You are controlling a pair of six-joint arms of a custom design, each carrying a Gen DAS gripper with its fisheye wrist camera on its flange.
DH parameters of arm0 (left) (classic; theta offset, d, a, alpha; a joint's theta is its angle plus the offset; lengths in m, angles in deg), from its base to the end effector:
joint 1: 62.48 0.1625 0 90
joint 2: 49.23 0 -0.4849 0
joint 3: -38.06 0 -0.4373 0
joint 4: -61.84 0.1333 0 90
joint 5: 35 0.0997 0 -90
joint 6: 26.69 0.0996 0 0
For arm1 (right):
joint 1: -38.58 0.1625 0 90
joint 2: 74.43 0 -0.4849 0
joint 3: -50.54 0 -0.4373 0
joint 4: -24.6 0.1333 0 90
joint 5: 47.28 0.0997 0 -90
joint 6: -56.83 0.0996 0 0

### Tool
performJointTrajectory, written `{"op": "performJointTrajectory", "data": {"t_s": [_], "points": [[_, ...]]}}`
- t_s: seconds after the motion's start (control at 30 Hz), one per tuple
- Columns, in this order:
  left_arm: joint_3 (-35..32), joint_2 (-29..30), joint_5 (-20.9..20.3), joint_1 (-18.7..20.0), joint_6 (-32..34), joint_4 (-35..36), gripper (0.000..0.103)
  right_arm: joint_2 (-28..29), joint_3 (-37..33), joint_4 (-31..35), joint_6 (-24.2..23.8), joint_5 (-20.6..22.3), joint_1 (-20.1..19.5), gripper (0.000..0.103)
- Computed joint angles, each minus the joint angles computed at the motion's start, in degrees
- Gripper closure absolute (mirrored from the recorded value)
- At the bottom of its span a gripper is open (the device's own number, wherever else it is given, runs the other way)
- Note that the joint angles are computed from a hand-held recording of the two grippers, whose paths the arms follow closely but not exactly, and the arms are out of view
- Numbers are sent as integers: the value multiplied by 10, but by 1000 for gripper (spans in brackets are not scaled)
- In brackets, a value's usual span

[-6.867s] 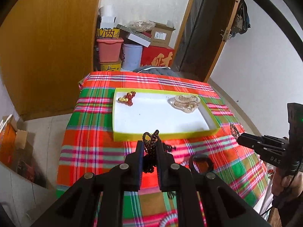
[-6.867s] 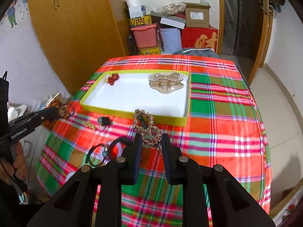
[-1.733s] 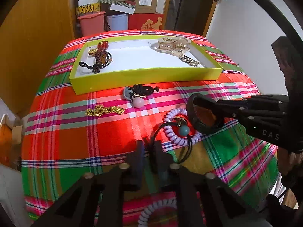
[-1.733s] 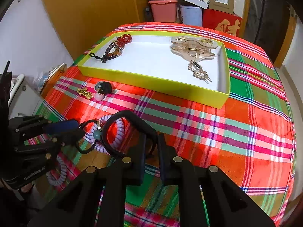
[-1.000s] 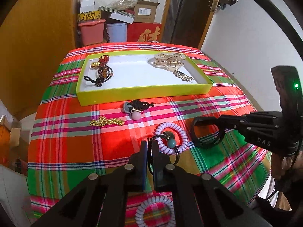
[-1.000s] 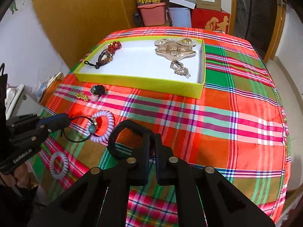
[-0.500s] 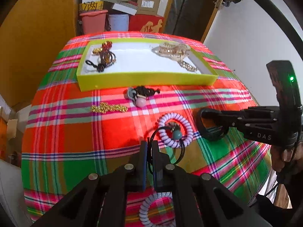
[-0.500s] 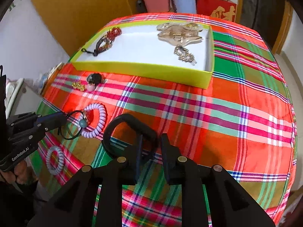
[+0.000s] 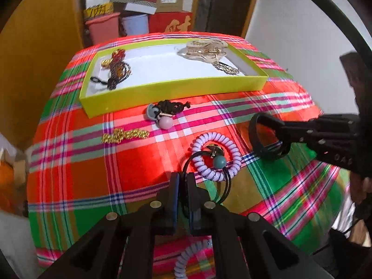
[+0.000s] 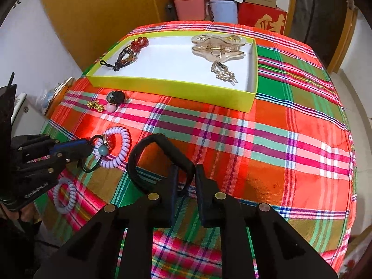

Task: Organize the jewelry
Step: 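Grasp the black hair tie with teal bead with the left tool while the right tool holds the black band, then carry the bead hair tie with the left tool while the right tool carries the black band to the tray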

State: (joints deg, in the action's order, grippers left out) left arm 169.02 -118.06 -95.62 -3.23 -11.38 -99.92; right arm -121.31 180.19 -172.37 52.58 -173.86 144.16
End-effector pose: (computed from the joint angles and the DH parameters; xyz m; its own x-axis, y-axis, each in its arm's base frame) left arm -0.0952 -0.5163 0.1592 -0.6297 0.5854 -0.5107 0.6950 0.7182 -0.0336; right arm 0.2083 -0.4716 0.0505 -0.8187 -0.0455 0.5725 -0.3065 0.8776 -0.3685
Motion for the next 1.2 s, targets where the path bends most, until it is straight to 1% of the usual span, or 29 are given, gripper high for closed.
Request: {"op": "performJointTrajectory", "data": {"t_s": [0.03, 0.1, 0.3, 0.53, 0.73, 0.93, 1.2], "points": [[2, 4, 10, -4, 5, -8, 99, -2, 2, -3, 2, -1, 1, 90], [2, 5, 12, -5, 4, -11, 100, -5, 7, -9, 7, -3, 5, 90], [10, -19, -5, -6, -15, -22, 100, -16, 17, -27, 10, -15, 23, 90], [20, -69, -28, -25, -24, -38, 100, -26, 21, -52, 4, -33, 50, 90], [13, -94, -50, -36, -32, -38, 100, -35, 22, -65, 1, -41, 68, 90], [6, -100, -62, -42, -33, -40, 100, -39, 19, -76, -4, -48, 80, 90], [-14, -85, -68, -35, -32, -42, 100, -39, 6, -78, -21, -47, 79, 90]]}}
